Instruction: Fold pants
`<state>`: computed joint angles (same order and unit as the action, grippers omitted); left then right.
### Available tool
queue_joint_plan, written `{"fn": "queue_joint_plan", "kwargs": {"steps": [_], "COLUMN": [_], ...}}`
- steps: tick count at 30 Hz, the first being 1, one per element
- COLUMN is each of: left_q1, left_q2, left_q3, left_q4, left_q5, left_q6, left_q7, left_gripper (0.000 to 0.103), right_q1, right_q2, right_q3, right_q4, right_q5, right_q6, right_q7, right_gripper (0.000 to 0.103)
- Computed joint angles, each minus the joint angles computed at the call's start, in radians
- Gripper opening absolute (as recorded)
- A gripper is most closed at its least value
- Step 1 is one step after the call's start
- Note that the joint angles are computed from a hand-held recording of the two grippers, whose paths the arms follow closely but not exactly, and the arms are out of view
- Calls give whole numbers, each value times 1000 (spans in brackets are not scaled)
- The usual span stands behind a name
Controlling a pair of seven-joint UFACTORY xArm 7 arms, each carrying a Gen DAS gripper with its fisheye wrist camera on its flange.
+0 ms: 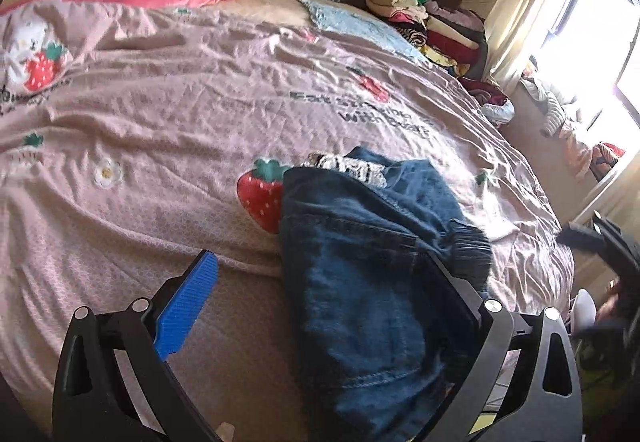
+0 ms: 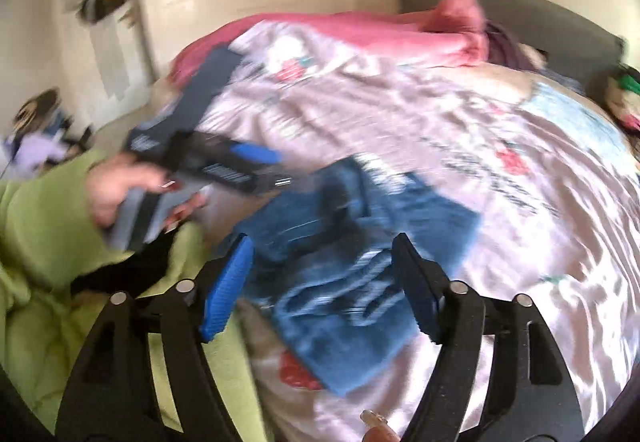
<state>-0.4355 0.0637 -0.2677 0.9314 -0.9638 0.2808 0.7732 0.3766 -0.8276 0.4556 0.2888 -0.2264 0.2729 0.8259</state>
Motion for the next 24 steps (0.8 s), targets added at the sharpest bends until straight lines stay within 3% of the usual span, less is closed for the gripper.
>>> {"fn": "queue_joint_plan", "kwargs": {"steps": [5, 14, 19, 24], "left_q1": [-14, -35, -28, -13], "left_q2": [-43, -49, -15, 20], "left_q3": [5, 20, 16, -1], "left_q4": [-29, -57, -54, -38], "left_q5": [6, 7, -23, -61], "left_q6": [-11, -5, 29, 68], "left_q7": [4, -1, 12, 40], "left_gripper": [98, 98, 98, 98], "right_q1": [-62, -64, -53, -13], "right_q2": [-54, -8, 67, 200], "right_q3": [51, 15, -32, -110], "right_q4": [-38, -86, -111, -129], "right_q5": [8, 30, 41, 91], "right_q6": [35, 43, -35, -154], "right_q7": [120, 253, 282, 267], "right_gripper": [72, 72, 72, 63]}}
